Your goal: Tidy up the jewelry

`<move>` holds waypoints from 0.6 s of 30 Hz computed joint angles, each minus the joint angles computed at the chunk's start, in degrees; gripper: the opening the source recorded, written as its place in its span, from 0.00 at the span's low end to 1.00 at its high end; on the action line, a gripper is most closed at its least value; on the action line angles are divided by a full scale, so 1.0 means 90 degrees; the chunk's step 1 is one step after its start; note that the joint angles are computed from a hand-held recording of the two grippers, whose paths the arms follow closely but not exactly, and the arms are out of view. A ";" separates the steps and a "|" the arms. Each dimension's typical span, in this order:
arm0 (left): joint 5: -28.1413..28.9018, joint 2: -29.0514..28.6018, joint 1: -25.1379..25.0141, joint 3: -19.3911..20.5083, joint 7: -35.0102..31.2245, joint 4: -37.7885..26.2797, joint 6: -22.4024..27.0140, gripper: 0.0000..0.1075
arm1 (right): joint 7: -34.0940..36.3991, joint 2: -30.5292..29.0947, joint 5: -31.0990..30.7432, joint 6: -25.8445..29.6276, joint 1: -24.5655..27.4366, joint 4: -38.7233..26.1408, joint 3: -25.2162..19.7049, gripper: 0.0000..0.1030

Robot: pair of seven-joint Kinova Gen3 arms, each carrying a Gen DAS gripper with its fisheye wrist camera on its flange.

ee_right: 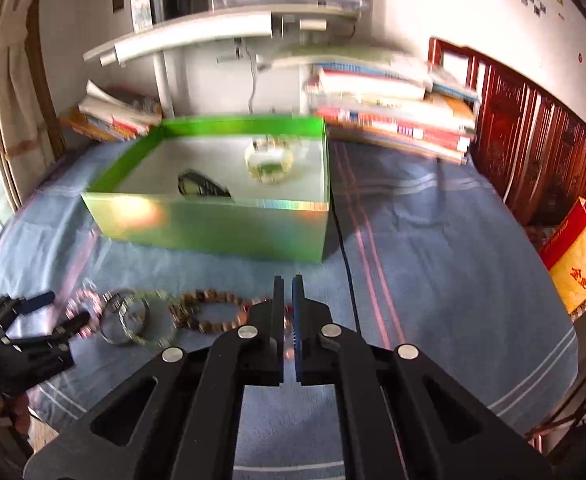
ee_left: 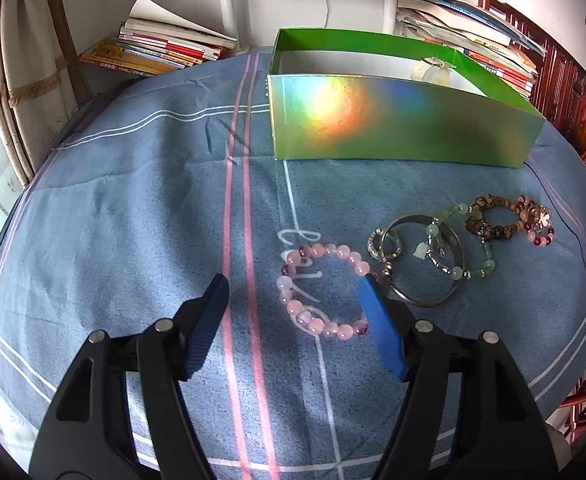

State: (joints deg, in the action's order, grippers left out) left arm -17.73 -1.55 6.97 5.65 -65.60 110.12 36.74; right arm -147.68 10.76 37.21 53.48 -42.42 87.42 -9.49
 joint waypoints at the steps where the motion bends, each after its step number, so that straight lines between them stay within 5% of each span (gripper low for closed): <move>1: 0.0001 -0.0005 -0.0002 -0.0001 0.0001 0.0003 -0.0001 0.63 | 0.0045 0.0093 -0.0086 0.0124 0.0014 -0.0036 -0.0001 0.05; 5: -0.0025 -0.0025 0.0000 0.0014 0.0036 0.0019 -0.0004 0.63 | 0.0179 0.0438 -0.0498 0.0362 0.0111 -0.0133 0.0092 0.15; 10: -0.0061 0.0005 0.0013 0.0024 0.0061 -0.0007 0.0029 0.64 | 0.0467 0.0541 -0.1008 0.0024 0.0293 -0.0063 0.0181 0.15; 18: 0.0126 0.0068 -0.0011 -0.0045 -0.0122 -0.0043 -0.0012 0.64 | 0.0396 0.0628 -0.0701 0.0117 0.0007 -0.0086 0.0303 0.14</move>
State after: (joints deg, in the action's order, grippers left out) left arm -16.60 -0.93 6.87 5.25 -66.69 109.73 36.63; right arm -144.12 16.42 30.90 54.53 -42.35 86.65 -6.76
